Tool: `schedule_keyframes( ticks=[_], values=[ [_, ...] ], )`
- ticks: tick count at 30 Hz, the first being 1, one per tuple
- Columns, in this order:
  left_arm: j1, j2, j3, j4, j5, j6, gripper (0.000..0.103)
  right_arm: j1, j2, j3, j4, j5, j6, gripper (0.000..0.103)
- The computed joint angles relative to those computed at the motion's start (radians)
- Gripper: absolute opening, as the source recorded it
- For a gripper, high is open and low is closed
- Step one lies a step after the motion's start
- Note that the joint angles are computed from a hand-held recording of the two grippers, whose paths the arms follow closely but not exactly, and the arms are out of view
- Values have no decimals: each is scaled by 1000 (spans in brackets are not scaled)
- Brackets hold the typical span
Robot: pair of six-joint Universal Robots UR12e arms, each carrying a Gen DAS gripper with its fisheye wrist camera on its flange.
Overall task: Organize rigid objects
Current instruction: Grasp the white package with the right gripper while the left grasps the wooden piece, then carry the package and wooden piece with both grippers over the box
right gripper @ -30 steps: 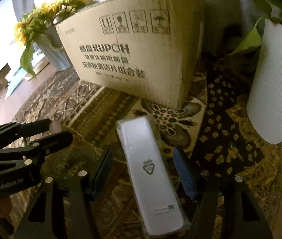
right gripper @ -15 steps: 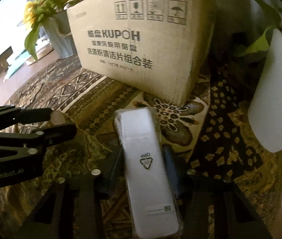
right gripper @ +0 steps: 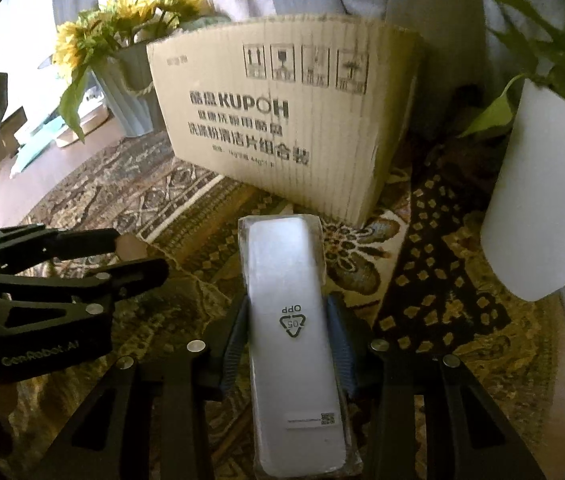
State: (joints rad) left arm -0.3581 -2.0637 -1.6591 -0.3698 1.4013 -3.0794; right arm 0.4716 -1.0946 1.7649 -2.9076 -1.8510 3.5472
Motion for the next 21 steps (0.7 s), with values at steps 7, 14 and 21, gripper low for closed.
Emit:
schedule_keyframes(
  ticks=[7, 14, 21],
  values=[
    [11, 21, -14, 38, -26, 15, 55, 14, -16, -6, 0, -40, 14, 41],
    [27, 47, -33, 92, -45, 37, 55, 34, -30, -23, 0, -95, 52, 41],
    [49, 66, -41, 134, -91, 66, 55, 60, -40, -44, -6, -167, 91, 41]
  ],
)
